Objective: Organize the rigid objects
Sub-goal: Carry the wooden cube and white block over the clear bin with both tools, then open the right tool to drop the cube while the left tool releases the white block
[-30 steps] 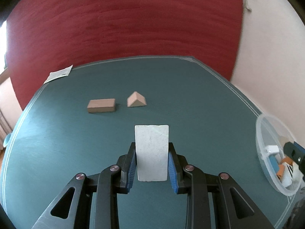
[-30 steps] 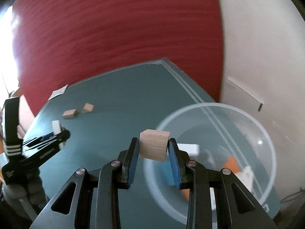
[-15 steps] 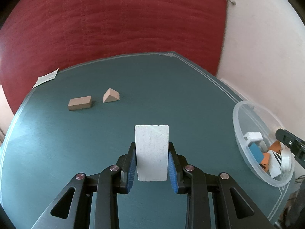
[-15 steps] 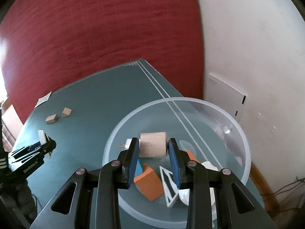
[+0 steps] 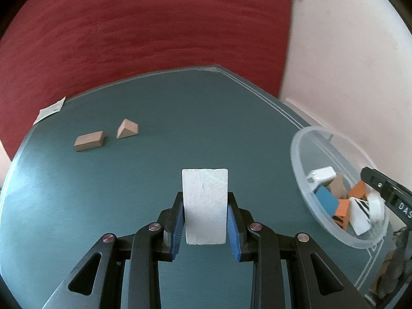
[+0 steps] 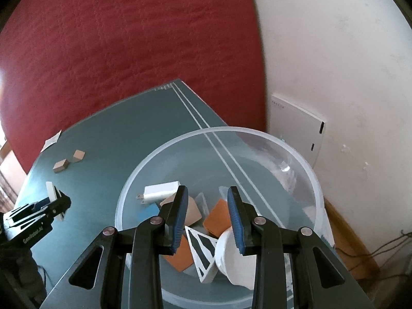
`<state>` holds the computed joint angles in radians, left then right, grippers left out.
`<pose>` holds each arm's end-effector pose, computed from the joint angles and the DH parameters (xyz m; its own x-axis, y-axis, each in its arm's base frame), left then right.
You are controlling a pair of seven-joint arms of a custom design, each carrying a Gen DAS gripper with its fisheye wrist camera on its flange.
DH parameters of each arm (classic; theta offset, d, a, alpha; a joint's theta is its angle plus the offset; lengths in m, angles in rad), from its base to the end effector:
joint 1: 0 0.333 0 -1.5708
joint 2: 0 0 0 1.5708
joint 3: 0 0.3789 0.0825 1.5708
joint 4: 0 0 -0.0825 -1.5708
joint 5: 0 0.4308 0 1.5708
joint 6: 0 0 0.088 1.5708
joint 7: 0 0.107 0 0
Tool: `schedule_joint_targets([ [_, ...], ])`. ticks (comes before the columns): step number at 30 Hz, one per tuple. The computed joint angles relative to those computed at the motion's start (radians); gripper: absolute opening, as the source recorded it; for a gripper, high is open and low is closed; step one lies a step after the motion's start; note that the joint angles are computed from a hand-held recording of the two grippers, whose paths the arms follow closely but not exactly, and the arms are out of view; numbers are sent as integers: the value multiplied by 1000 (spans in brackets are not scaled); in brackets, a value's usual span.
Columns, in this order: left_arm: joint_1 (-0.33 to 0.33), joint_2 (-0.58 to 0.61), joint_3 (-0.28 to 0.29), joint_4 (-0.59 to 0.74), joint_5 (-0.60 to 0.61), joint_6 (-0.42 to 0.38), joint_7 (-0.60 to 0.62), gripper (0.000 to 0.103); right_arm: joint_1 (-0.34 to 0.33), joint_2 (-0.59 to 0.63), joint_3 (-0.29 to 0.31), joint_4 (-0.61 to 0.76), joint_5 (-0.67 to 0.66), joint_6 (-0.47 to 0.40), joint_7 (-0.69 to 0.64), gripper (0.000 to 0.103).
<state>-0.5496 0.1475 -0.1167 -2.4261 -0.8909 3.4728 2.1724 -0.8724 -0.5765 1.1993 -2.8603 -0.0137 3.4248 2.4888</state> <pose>0.4819 -0.2608 0.3546 -0.2965 -0.9547 0.0251 -0.6652 0.1877 -0.7227 0.3945 0.1293 0.3675 -0.3163 -0.9330 -0.1718 -0.5375 0.3254 -0.7779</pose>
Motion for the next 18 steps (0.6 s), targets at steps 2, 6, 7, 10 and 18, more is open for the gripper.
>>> schedule_joint_targets([
  [2,-3,-2,-5,2,8,-8,-1,31,1,-3,0,-6,5,10,3,33],
  [6,-17,-5,-7,10,26,-28,-11,31,-8,2,5,-12,14,30,-4,33],
  [7,-14,-8,-11,9,44,-35,-25,31,-5,3,2,-14,18,34,-7,33],
  [10,-18,-16,-15,5,106,-52,-67,31,5,4,-8,-21,34,45,-18,33],
  [18,20,-18,-69,3,334,-79,-221,31,34,12,-31,-35,85,70,-54,33],
])
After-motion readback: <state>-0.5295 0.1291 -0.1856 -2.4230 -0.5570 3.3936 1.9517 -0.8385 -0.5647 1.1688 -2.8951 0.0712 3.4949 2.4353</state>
